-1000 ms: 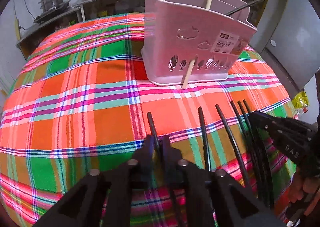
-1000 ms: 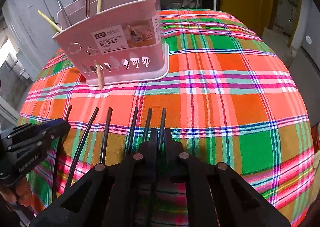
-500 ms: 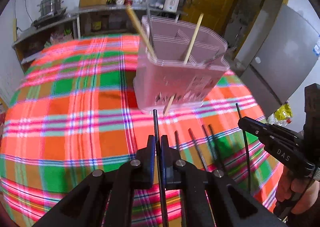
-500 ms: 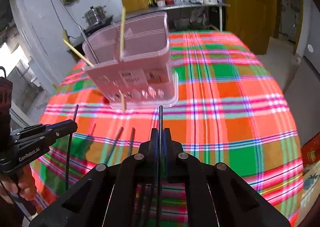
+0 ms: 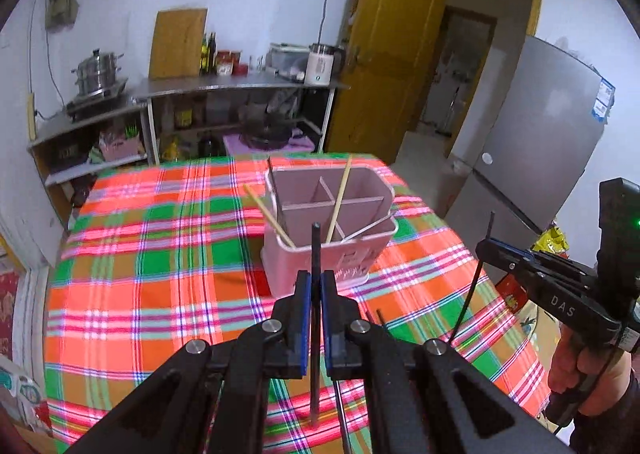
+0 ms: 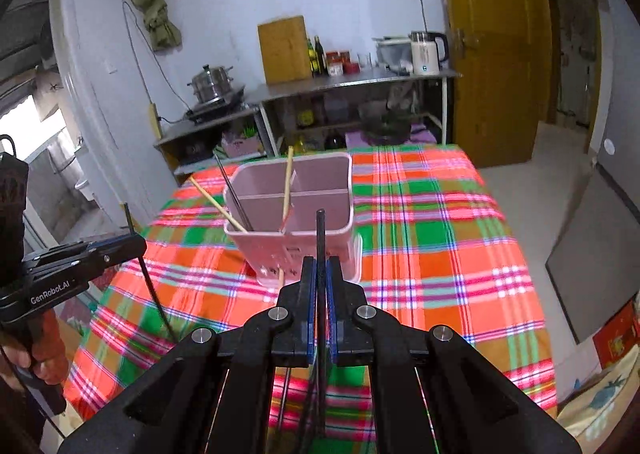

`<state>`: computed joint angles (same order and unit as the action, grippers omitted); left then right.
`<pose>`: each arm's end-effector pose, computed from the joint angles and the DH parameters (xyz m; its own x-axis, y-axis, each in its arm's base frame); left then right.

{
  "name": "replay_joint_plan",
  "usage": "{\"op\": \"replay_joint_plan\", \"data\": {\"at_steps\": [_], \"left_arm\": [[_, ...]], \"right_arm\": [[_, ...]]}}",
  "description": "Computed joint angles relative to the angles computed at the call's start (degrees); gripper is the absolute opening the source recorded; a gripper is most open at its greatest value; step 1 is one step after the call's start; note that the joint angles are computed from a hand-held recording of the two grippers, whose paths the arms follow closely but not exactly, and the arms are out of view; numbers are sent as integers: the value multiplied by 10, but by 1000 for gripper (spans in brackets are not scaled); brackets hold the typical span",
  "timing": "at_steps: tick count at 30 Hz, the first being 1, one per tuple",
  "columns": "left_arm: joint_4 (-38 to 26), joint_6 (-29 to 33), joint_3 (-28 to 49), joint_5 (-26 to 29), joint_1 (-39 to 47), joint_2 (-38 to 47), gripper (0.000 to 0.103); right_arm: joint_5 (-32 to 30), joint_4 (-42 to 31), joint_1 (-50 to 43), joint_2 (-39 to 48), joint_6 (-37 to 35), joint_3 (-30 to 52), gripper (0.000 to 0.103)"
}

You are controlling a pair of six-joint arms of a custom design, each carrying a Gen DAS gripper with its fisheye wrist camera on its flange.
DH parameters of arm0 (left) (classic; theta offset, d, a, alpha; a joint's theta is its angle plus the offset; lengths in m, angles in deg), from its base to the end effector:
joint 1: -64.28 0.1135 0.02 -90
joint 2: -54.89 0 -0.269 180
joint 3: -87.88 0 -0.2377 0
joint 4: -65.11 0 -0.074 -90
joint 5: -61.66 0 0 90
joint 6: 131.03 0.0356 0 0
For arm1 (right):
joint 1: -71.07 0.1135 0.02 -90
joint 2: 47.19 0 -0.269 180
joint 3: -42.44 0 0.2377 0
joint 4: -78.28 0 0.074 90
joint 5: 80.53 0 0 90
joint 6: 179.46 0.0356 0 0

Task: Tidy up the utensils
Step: 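Lift the black chopsticks with both tools and carry them over the basket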

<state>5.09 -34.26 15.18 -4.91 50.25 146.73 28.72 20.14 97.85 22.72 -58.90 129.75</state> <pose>0.3203 -0.0946 0.3709 -0.6174 0.2658 -0.7404 0.5741 0.7957 -0.1931 0.2159 0.0958 0.3670 -0.6046 0.2325 -0.7618 0.1220 0.9722 0.2000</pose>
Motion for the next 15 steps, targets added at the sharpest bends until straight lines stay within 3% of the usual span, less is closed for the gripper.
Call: {"op": "replay_joint_plan", "data": {"at_steps": [15], "left_arm": [[-59,5,83,20,5,10,4]], "right_arm": [[55,-33,40,-11,-8,65,4]]}}
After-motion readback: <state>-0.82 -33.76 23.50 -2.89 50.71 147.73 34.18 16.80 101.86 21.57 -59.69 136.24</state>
